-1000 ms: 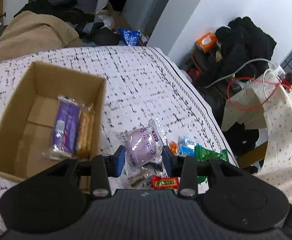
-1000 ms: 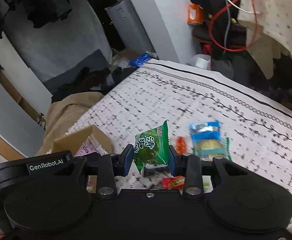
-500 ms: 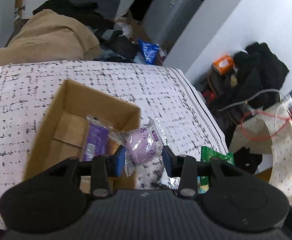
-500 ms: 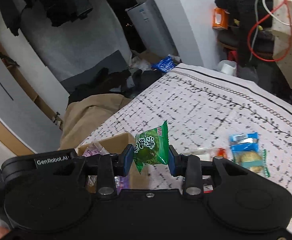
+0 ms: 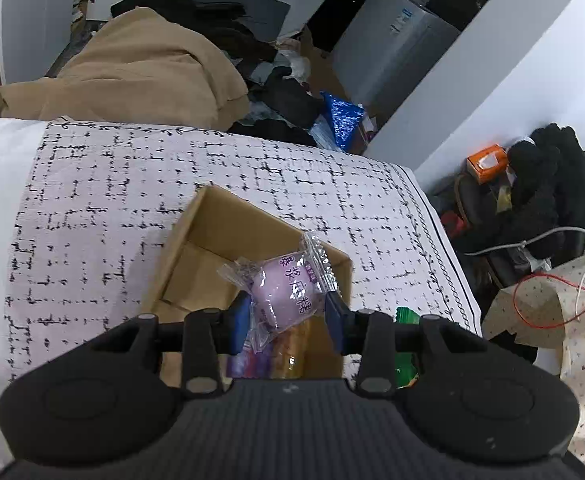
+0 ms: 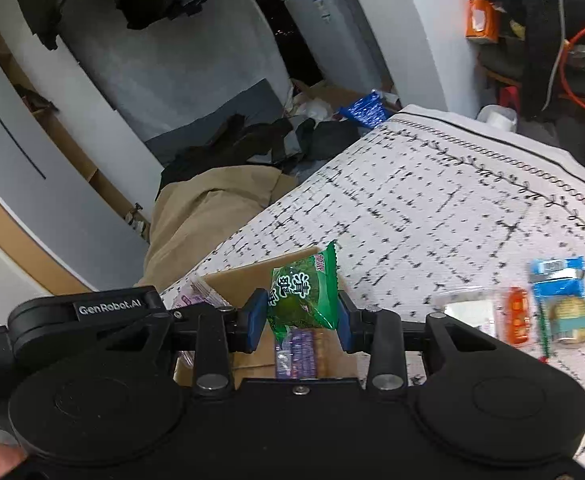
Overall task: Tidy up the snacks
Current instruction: 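Carry both packets over the cardboard box and open both grippers to drop them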
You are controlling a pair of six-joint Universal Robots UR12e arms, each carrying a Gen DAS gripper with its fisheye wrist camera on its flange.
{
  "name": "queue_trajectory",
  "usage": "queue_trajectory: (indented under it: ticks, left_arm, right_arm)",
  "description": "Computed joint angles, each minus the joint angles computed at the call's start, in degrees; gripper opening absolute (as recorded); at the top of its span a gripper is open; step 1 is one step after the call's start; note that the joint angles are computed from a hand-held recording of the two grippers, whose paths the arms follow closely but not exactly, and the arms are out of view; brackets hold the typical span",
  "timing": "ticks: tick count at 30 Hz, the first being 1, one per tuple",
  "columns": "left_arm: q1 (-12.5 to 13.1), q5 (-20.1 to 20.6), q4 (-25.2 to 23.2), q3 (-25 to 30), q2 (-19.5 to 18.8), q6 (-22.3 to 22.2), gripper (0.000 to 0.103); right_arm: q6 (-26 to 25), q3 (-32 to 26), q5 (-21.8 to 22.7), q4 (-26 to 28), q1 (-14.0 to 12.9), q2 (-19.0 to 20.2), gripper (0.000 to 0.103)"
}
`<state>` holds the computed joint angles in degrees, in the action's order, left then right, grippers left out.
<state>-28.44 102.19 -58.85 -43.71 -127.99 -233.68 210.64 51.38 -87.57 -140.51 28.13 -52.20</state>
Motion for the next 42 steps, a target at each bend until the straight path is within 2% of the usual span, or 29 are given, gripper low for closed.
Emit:
queue_trajectory:
  ticks: [9,15,19,24,29,33,37,42]
  left_arm:
    - [1.2,-2.2,-2.1,-2.1,1.2,-2.8,0.04]
    - [1.5,-1.8,-3.0,-2.6,1.4,-5.5,0.041]
    - [1.5,-0.4,-4.1,-2.4,1.6,-6.9,0.046]
    - [1.3,1.4,-4.2,-2.5,1.8,-7.8,0.061]
    - [1.4,2.5,-5.0,-2.4,1.9,-8.9,0.068]
    - [1.5,3.5,-5.8,-2.6,2.2,-10.3,0.077]
    - [1.7,4.7,-6.0,-3.3,2.6,-12.7,0.079]
    - [2.1,4.2,-7.0,-3.8,2.9,-14.2,0.082]
  right_arm:
    - [-0.4,-2.5,1.3,2.0,0.7,1.7,0.036]
    - [-0.2,-3.3,1.5,3.2,1.1,2.3,0.036]
    - [-0.3,-4.0,2.0,3.9,1.1,2.7,0.036]
    - [-0.3,-5.7,3.0,4.7,1.2,3.7,0.036]
    - [0.0,-8.9,4.6,5.3,1.3,5.6,0.036]
    - [-0.2,-11.9,5.8,6.1,1.4,7.4,0.036]
    - [-0.4,-13.6,6.7,7.0,1.4,8.5,0.04]
    - [-0.2,-12.2,6.6,7.3,1.3,7.8,0.045]
